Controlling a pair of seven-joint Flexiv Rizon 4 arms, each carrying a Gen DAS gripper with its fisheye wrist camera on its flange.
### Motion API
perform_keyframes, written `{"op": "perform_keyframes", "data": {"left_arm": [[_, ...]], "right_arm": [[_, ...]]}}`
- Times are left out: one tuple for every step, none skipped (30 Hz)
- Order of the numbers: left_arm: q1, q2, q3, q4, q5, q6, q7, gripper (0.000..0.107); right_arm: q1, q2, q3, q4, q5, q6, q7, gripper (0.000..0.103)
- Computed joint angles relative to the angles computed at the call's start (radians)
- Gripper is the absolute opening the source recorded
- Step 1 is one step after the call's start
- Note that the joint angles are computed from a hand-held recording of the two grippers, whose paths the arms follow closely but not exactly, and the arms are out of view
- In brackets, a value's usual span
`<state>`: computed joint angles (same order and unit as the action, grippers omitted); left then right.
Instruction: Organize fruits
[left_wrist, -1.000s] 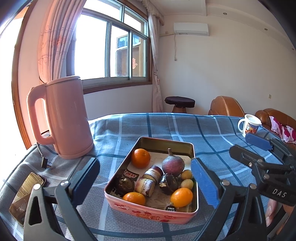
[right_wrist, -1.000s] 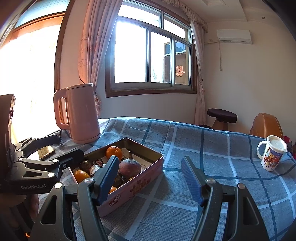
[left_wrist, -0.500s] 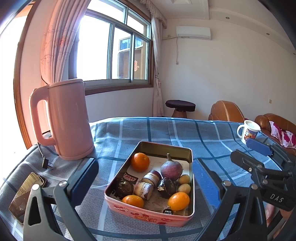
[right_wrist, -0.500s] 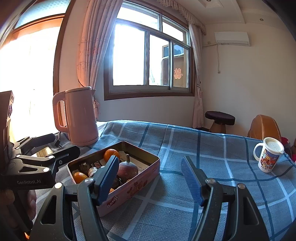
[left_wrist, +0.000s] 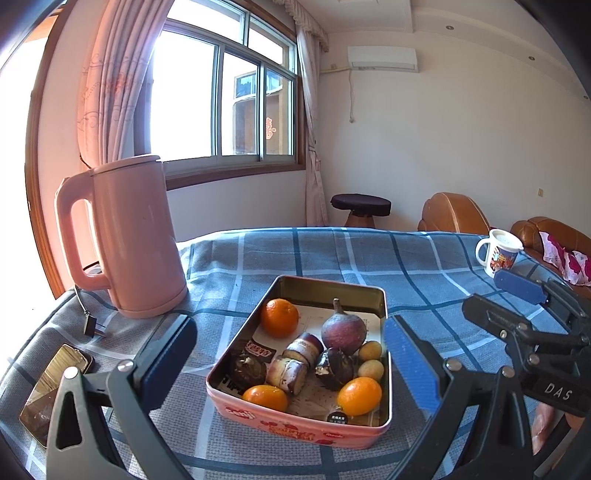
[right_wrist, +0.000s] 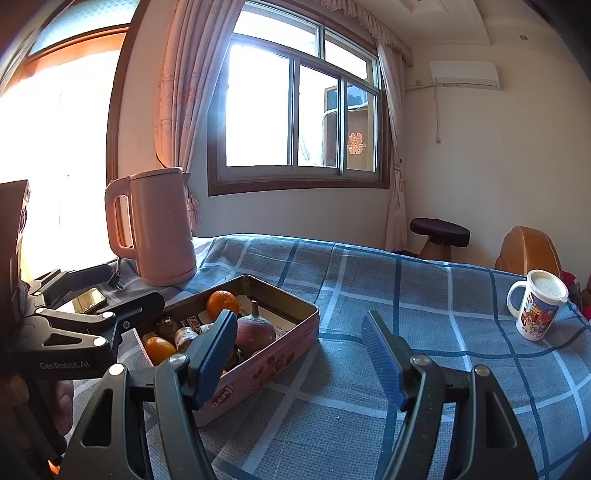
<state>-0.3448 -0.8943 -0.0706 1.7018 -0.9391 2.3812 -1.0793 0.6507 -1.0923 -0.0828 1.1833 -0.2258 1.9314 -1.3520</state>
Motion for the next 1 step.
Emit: {"op": "perform_keyframes", "data": {"left_arm": [[0.000,0.000,0.000,-0.001,-0.001,-0.001,0.000,0.103]], "right_arm": [[0.000,0.000,0.000,0.001,0.000,0.001,-0.001,0.071]]}}
